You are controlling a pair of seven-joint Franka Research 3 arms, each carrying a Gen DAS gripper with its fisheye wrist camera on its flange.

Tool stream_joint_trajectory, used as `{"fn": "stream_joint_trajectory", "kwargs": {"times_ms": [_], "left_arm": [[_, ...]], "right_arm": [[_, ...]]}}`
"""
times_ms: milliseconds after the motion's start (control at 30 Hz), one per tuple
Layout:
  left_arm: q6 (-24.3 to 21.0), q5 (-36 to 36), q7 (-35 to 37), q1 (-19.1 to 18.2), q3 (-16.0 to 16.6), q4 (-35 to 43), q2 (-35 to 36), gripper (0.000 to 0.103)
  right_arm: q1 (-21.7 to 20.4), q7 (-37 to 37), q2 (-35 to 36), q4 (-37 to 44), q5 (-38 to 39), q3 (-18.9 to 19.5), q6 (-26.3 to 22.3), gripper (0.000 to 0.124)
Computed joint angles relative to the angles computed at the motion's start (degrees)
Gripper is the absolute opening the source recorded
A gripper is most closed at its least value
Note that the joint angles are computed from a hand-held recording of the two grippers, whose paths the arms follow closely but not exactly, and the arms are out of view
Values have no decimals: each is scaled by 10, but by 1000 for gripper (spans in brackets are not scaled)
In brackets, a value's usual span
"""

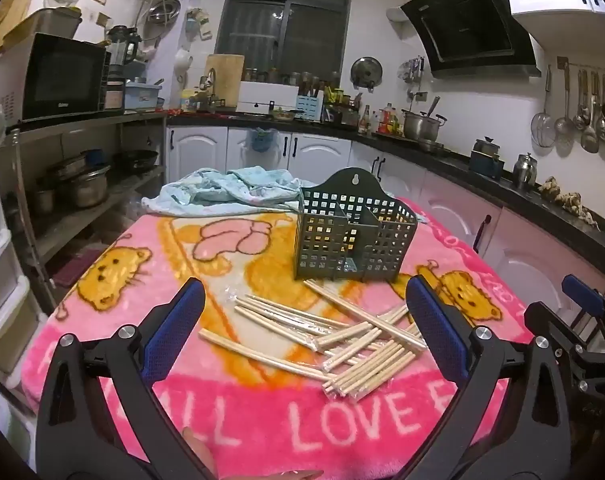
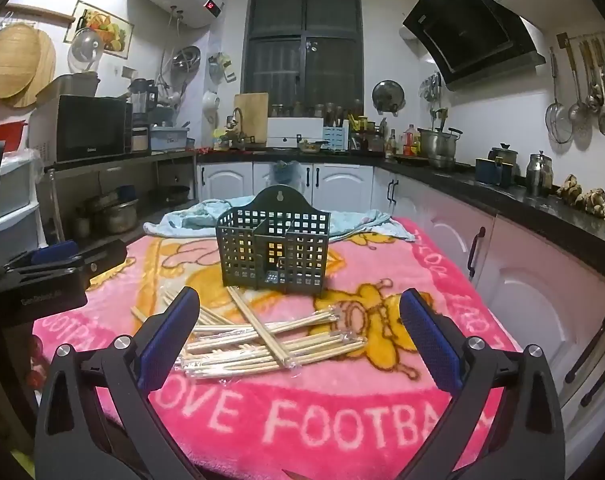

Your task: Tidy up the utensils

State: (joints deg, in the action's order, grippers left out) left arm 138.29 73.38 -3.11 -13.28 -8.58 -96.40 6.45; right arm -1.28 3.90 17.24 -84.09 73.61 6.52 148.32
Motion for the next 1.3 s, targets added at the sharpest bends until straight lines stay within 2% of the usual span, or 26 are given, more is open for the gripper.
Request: {"fn": "stream_joint_trajectory", "kwargs": {"times_ms": [1300], "left_arm": [[-3,-5,5,-4,1,4,4,93]], "right_arm": [[-8,15,13,18,-10,6,5,97]]}}
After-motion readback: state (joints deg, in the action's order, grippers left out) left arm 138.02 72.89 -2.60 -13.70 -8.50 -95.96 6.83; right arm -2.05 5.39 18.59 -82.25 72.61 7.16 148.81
